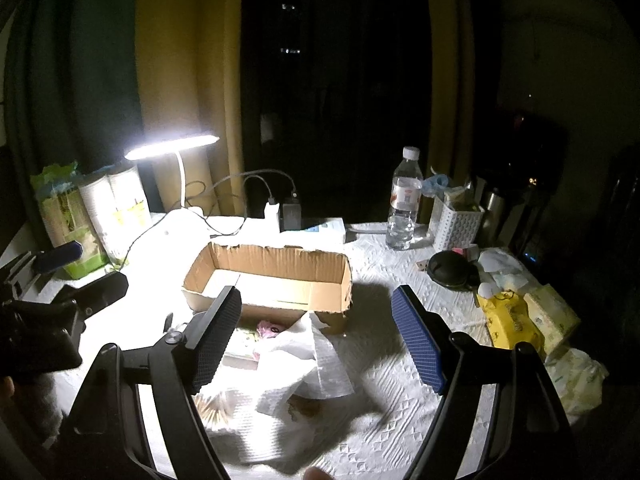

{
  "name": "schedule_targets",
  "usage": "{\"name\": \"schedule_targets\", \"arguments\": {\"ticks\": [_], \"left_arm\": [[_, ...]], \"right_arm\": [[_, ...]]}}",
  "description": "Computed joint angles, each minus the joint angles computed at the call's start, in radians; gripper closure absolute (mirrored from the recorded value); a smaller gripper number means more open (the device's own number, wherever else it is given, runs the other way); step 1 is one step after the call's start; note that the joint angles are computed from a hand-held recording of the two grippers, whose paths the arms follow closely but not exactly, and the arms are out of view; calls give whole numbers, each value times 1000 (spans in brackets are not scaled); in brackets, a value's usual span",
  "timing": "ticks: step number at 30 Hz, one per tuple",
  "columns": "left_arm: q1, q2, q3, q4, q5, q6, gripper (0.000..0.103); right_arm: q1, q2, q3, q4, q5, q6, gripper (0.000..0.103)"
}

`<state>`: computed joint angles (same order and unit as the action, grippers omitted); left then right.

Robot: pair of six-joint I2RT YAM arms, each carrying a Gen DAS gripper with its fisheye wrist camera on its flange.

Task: Organize soft objects
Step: 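Grasp the grey dotted gloves with the left tool while the right tool grasps the white paper towel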

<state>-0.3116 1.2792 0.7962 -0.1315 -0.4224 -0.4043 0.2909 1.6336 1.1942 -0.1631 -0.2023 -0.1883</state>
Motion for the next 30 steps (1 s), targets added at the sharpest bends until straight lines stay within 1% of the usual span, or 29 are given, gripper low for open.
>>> {"name": "schedule_targets", "arguments": {"ticks": [6, 17, 25, 30], "left_arm": [[61, 59, -29, 39, 55, 8, 1], [171, 217, -106, 142, 145, 23, 1], [238, 327, -122, 180, 201, 30, 1], [272, 400, -122, 187, 244, 50, 1]], "right_arm": [[-21, 117, 71, -21, -9, 4, 22], [-26, 310, 178, -76, -12, -6, 22], [-26, 444, 280, -135, -13, -9, 23], [-18, 493, 321, -162, -34, -20, 24]]}}
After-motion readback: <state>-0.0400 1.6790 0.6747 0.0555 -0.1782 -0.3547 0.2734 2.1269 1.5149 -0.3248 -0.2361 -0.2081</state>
